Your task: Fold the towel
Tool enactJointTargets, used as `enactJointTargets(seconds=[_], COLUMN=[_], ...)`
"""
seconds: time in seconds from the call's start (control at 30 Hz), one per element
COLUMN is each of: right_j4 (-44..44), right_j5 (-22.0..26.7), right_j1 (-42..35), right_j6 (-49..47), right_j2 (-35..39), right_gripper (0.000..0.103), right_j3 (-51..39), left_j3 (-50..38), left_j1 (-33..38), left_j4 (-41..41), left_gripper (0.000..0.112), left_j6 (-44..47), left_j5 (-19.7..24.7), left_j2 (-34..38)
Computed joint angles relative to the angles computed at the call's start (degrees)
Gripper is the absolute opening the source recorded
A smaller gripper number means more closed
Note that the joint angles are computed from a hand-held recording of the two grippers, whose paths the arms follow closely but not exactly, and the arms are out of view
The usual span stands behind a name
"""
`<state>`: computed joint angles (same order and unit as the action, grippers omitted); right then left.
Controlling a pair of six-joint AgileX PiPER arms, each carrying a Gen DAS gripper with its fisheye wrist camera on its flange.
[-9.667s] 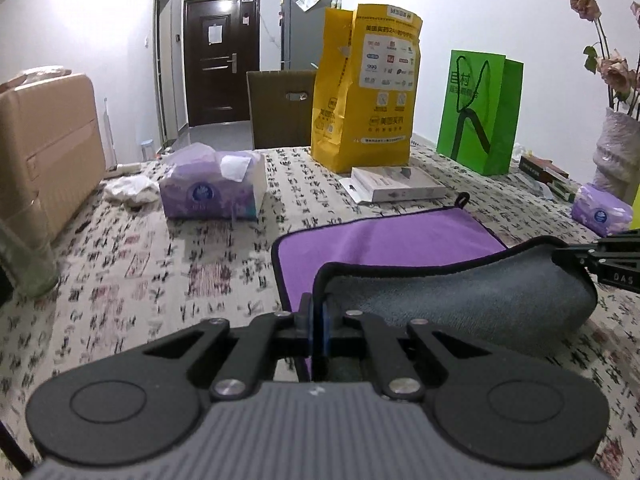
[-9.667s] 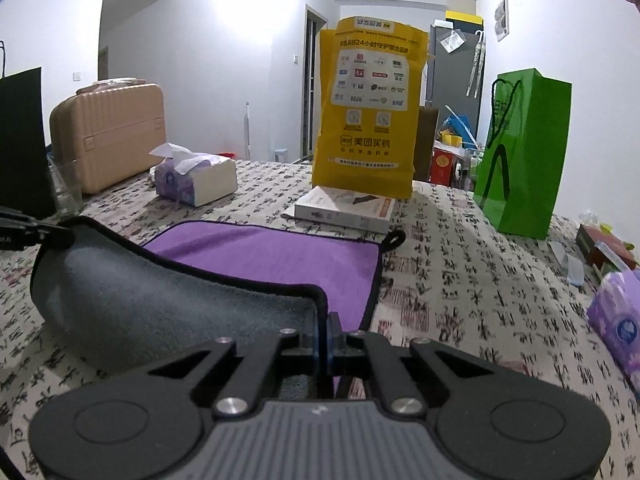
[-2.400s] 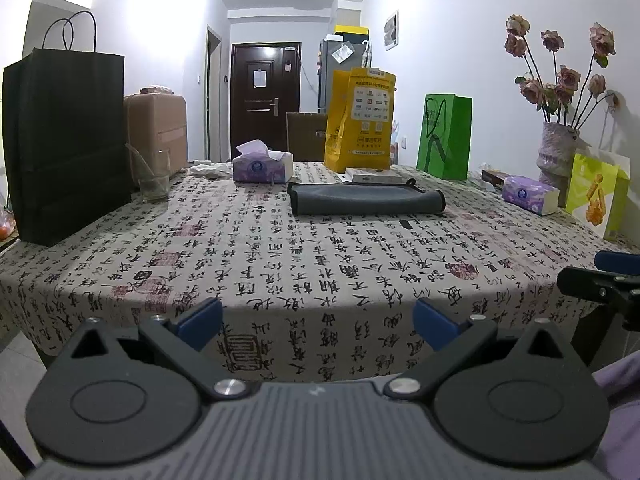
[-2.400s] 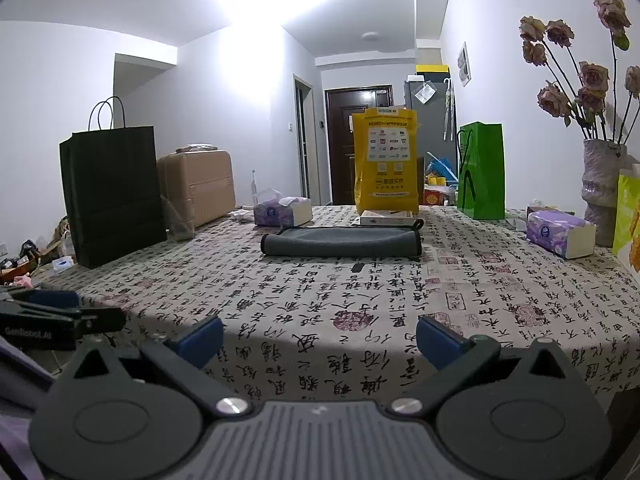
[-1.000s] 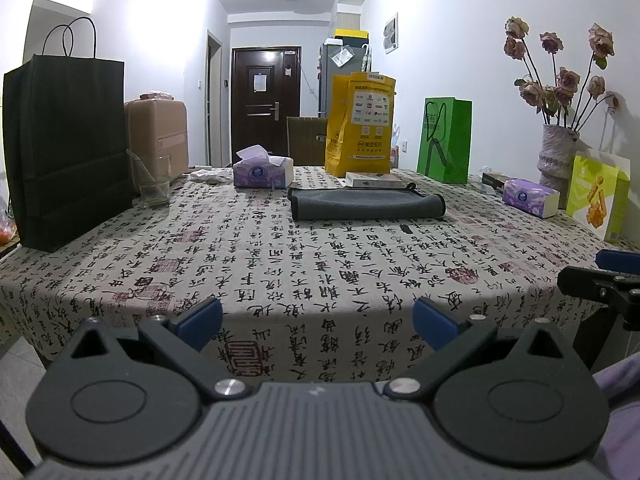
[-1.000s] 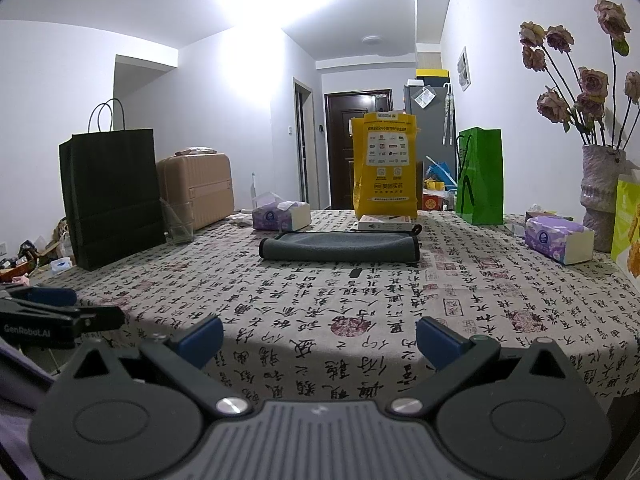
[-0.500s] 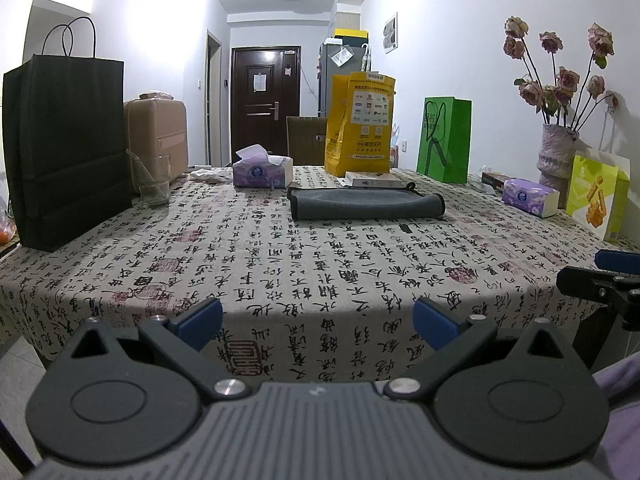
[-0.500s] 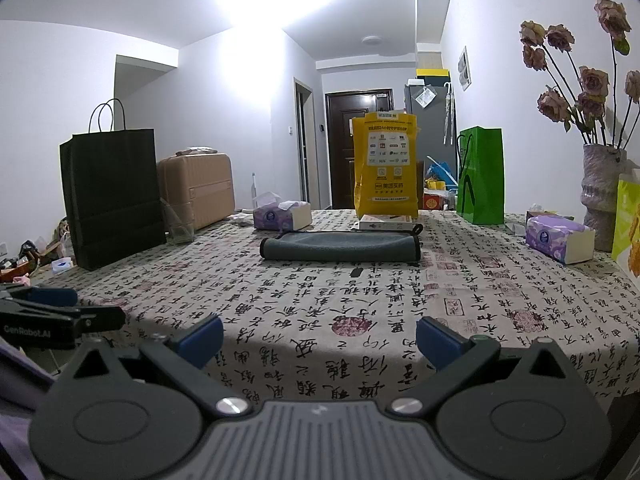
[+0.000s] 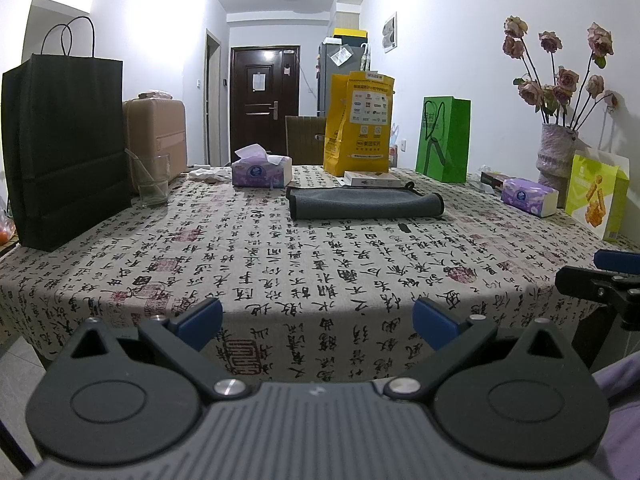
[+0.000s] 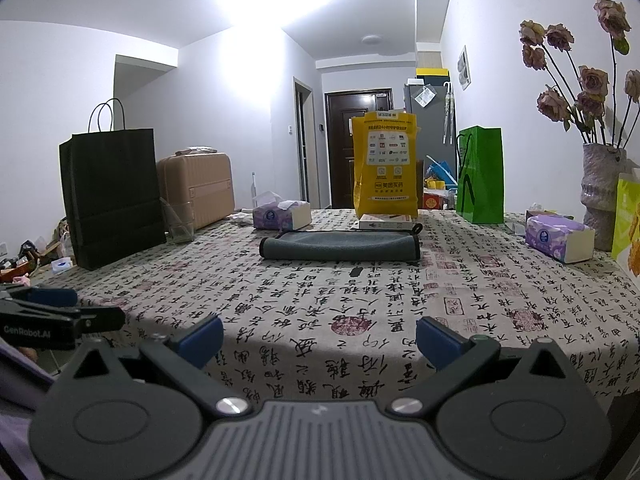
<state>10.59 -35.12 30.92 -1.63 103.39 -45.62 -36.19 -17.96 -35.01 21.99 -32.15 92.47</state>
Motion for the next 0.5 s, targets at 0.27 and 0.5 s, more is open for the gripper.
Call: enactJointTargets(seconds=[0.27,0.5], right_j4=[-0.2,-0.2], right_j5=[-0.1,0.0], right_j1=[0.0,-0.1], right_j6=[0.1,0.2], right_j2=[0.0,0.0], right_gripper=[0.103,0.103], right_j3=[0.1,0.1], left_j3=[0.4,0.4], left_j1=[-0.6,-0.6], left_j4=[-0.5,-0.5], left_gripper=[0.103,0.103], left_j6=[0.3,0.3], left_j5=[-0.8,-0.8], left_j2=[0.1,0.1])
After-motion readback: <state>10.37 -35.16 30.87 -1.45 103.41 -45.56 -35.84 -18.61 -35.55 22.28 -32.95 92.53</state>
